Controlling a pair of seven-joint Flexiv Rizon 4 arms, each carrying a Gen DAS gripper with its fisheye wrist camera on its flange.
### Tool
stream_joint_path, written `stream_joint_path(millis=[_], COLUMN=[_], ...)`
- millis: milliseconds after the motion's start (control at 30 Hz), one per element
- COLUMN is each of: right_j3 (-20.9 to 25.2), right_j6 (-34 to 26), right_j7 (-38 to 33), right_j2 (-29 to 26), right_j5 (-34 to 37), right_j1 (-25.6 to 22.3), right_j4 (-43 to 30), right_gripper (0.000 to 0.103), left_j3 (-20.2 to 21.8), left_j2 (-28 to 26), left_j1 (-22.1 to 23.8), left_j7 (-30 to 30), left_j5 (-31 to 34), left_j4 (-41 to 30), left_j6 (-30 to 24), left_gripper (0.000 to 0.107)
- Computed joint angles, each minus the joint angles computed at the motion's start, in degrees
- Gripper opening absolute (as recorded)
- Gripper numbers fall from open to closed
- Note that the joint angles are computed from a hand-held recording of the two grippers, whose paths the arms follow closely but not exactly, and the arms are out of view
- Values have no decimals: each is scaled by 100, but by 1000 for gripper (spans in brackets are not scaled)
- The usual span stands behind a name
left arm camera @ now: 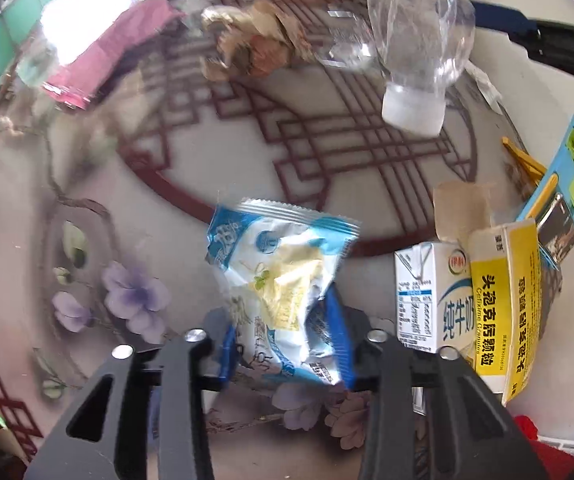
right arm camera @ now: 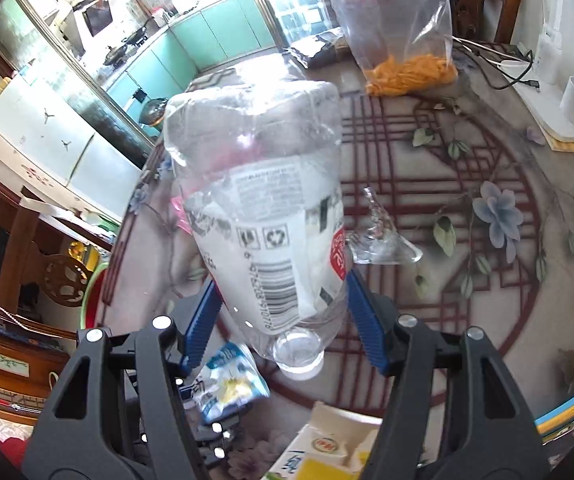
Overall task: Collect trash
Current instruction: 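Lift the snack bag with the left tool while the right tool lifts the water bottle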
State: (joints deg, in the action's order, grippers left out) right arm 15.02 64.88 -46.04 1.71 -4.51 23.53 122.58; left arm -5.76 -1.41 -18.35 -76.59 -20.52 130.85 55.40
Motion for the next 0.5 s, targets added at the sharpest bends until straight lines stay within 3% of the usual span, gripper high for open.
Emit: stream_joint_path(millis=[267,500], right_j3=[108,194], right_j6=[241,278], right_j7=[234,578], right_j2=[38,25], right_j5=[376,262], right_j1=[132,281], right_j4=[62,89], right_gripper=[61,61], left_j3=[242,450], left_j2=[527,1049], left_j1=[175,356], left_j7=[-306,-348], left_j5=[25,51], left_j4=[301,408], left_j6=[490,714], left_gripper=[29,29])
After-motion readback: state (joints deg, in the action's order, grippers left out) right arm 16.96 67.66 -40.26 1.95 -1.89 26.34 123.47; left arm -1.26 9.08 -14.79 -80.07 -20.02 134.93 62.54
